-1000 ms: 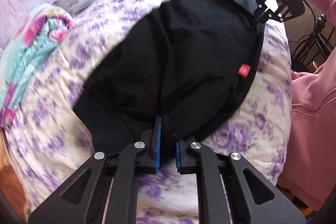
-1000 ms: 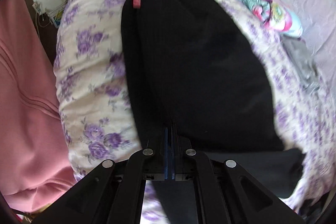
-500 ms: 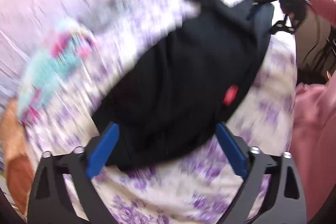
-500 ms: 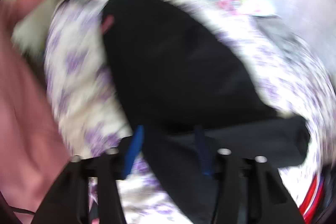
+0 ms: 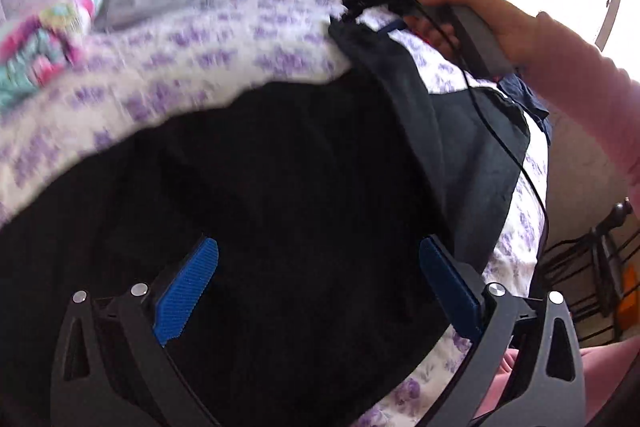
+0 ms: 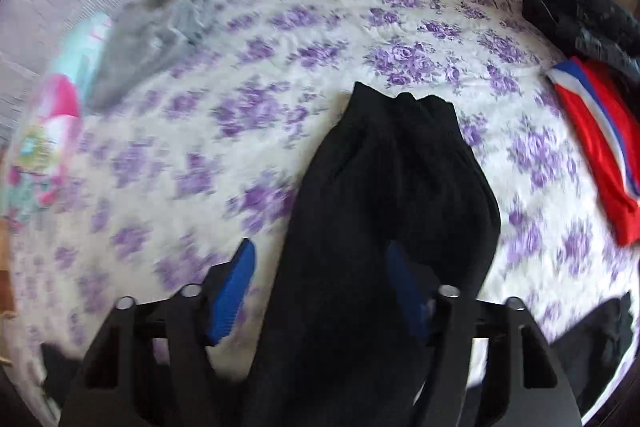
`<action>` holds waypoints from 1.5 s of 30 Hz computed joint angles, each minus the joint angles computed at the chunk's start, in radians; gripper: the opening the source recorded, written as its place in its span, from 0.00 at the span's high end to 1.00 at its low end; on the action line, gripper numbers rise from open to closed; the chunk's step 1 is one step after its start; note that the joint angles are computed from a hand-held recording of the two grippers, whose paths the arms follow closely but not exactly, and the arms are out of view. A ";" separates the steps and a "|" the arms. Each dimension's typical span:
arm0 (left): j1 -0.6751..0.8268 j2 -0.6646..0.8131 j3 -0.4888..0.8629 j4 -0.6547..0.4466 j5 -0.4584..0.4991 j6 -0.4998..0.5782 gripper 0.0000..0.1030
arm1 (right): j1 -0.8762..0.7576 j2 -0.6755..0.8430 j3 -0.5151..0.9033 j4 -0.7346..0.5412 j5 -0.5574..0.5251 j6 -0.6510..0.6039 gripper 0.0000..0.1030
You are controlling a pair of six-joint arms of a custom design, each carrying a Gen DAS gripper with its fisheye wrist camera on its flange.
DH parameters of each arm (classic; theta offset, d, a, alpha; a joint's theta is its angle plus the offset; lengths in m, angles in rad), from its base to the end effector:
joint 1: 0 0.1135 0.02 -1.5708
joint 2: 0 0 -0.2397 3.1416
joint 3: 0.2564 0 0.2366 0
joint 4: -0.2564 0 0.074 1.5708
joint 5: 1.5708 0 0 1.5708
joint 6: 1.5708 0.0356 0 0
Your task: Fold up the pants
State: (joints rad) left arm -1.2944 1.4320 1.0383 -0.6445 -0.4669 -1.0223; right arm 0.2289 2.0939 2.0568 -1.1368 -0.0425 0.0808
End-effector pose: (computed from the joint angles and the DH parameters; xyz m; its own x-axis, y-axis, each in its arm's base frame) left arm 0.0904 -0.2601 0.2274 -0.8024 0.0366 -0.5956 0.2148 0.9489 -0.2311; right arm 0.4019 0.0952 0.2716 -0.9149 -0.1303 -0.3821 -0.1694 0.9830 0.0702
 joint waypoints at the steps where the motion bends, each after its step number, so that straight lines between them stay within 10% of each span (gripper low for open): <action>1: -0.006 -0.019 -0.037 0.034 0.000 -0.011 0.04 | 0.005 0.059 0.074 -0.023 0.003 0.010 0.39; 8: -0.033 -0.129 -0.168 0.137 -0.042 -0.034 0.04 | 0.036 0.278 0.353 -0.142 0.089 0.053 0.41; 11: -0.022 -0.141 -0.179 0.147 -0.036 -0.036 0.04 | 0.019 0.241 0.308 -0.120 0.085 0.025 0.89; 14: -0.005 -0.158 -0.190 0.156 -0.025 -0.026 0.04 | -0.029 0.194 0.283 -0.128 0.020 0.002 0.97; 22: -0.003 -0.120 -0.172 0.142 -0.032 -0.011 0.04 | -0.376 -0.199 0.081 -0.126 -0.427 -0.114 0.97; 28: -0.020 -0.056 -0.113 0.089 -0.054 -0.002 0.04 | -0.963 -0.308 -0.050 -0.338 -0.892 -0.481 0.97; 37: -0.025 -0.024 -0.087 0.070 -0.057 0.004 0.04 | -1.288 -0.005 -0.296 -0.374 -0.795 -0.870 0.93; 40: -0.020 -0.020 -0.087 0.071 -0.054 -0.003 0.04 | -1.313 -0.091 -0.322 -0.352 -0.848 -0.996 0.66; 41: -0.019 -0.019 -0.088 0.072 -0.053 -0.002 0.04 | -1.309 -0.141 -0.351 -0.306 -0.865 -1.003 0.48; 45: -0.020 0.002 -0.068 0.055 -0.059 -0.002 0.04 | -1.229 -0.266 -0.459 -0.024 -0.785 -0.798 0.46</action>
State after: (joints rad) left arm -1.3146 1.4343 0.9699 -0.5893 -0.5255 -1.0245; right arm -1.0002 1.8279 1.5982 -1.1612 -0.8273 -0.7174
